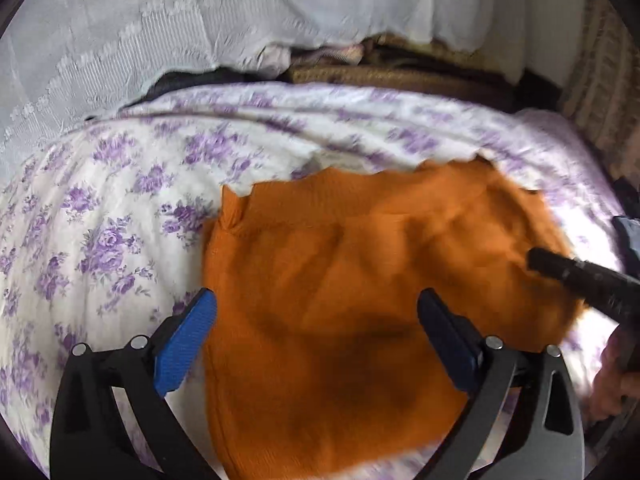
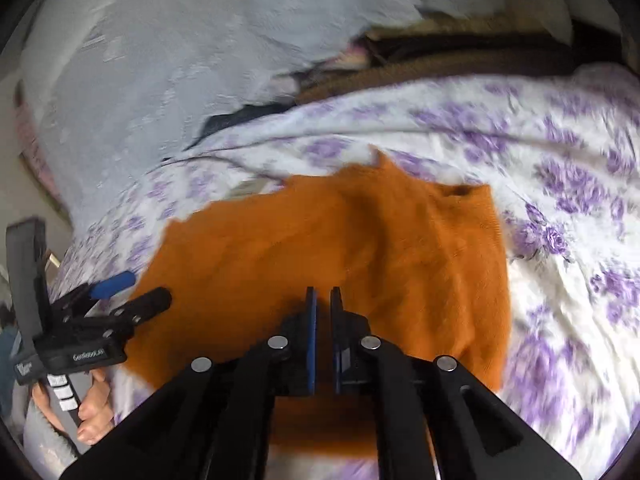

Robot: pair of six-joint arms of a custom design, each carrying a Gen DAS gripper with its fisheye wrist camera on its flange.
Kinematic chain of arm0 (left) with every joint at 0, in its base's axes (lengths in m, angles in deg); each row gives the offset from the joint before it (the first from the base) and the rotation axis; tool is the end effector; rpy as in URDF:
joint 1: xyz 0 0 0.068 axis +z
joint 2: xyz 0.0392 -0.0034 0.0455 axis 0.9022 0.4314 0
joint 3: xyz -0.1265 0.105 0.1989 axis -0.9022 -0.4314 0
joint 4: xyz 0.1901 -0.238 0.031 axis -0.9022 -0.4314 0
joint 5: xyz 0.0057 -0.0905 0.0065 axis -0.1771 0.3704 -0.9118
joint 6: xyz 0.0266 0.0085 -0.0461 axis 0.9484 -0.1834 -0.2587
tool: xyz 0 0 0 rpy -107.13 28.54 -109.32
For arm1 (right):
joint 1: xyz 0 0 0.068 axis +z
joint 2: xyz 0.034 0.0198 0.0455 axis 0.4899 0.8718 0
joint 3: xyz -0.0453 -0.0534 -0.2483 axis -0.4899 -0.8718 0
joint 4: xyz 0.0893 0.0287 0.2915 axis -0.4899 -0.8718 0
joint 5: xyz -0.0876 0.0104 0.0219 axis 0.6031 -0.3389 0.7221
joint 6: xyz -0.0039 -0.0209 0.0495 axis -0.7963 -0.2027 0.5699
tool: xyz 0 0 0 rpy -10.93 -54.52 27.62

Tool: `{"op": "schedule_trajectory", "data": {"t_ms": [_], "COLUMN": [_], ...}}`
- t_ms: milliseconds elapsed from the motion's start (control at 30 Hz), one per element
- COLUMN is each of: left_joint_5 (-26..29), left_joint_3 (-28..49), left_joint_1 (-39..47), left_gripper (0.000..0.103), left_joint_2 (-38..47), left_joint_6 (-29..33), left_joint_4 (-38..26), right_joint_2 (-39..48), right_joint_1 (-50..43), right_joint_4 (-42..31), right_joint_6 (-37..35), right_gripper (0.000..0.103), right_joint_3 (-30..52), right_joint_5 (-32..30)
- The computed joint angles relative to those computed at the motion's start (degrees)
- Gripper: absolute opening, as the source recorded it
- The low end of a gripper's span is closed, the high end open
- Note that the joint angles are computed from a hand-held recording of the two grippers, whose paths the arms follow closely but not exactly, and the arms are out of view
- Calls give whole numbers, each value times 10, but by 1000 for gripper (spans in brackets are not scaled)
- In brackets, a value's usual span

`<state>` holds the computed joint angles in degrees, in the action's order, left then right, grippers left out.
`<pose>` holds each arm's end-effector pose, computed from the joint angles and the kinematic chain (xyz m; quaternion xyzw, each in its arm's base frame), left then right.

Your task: Fold small clothes

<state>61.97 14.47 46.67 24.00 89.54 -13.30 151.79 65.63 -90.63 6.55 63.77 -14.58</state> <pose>0.3183 -0.1092 0.2576 0.2558 0.8910 -0.1142 0.3573 0.2386 0.1603 0.2125 0.1205 0.8958 0.1306 0.4073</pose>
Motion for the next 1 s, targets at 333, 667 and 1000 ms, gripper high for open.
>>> {"op": "schedule_trajectory", "data": {"t_ms": [333,667,1000], "left_joint_5": [-79,-98,-66], "left_joint_3": [-57,108,58], "left_joint_1": [-56,-35,-18], "left_gripper": [98,98,98], "left_joint_2": [-58,99,94], "left_joint_6": [9,-67,-72], "left_joint_4": [-38,-57,17], "right_joint_2": [45,118,119], "right_joint_1": [107,9,27], "right_joint_4": [-103,-63,-42], "right_joint_6": [62,30,17], "right_gripper": [27,39,41], "right_joint_3": [31,128,97], "right_joint_5": [66,42,97]}}
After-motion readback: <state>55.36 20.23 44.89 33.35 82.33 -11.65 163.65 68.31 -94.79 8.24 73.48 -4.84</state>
